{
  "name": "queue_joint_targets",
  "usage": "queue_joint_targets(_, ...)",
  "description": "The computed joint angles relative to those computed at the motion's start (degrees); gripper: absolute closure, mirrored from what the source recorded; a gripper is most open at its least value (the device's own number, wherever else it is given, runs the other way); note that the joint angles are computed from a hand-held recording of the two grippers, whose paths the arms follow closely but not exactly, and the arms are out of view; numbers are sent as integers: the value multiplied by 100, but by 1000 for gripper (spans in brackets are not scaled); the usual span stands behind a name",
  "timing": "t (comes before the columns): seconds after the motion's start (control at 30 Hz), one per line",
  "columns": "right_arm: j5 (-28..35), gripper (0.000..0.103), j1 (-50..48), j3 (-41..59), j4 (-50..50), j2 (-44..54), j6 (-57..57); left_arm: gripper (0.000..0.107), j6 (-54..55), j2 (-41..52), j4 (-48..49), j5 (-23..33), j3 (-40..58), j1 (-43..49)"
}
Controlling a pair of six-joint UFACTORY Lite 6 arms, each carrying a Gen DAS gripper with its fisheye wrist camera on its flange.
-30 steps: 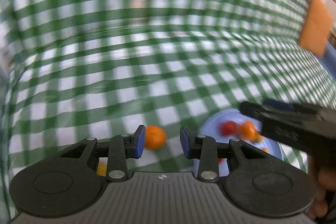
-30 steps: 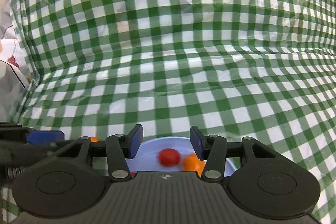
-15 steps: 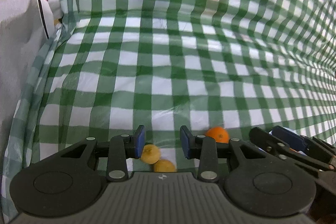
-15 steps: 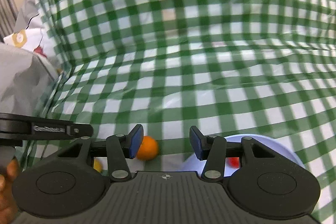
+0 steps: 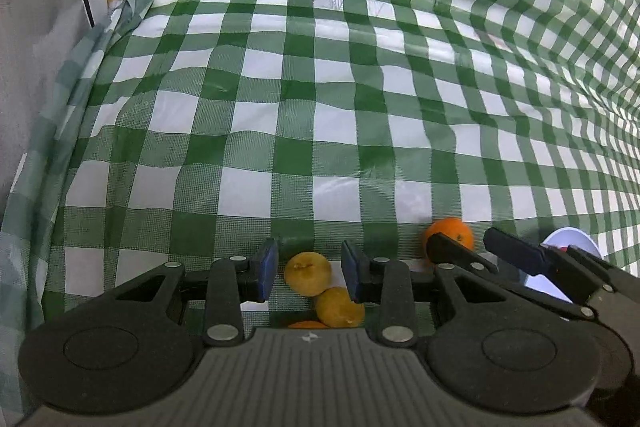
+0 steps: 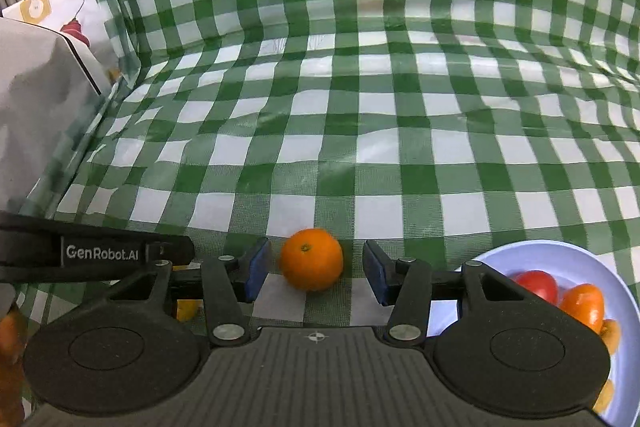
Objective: Organize fruits
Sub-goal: 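Move both tools back toward the remaining fruits, then grasp a mandarin with the right tool while the left tool grasps a small yellow fruit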
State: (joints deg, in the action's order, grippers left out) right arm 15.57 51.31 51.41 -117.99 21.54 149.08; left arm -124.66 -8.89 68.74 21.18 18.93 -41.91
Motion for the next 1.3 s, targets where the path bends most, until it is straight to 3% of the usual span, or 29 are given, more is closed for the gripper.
queue_joint_targets(0.2,-123,51,-46,320,38,449,-92,78,-59,276,119,-135,92,8)
queue_joint_targets(0.27,-135,54,-24,366,116,503,-210,78,-88,301,149,-93,106,-36)
queue_joint_targets(0.33,-112,64,7,379,226,506,-406,78,-38,251,80,-69,89,-70)
queue_joint_targets(0.43,-91,65,36,305,259,379,-457,78,167,169,-76,86,140,-115)
queue_joint_targets(0.97,8,65,-39,-793,1199,-1506,-1549,78,889,-736,-1232,1399,265,-1273)
queue_joint_targets(1.3,107,65,-76,-1492,1763,-2425,-2158,78,771,-312,-1133,1599,679,-1642)
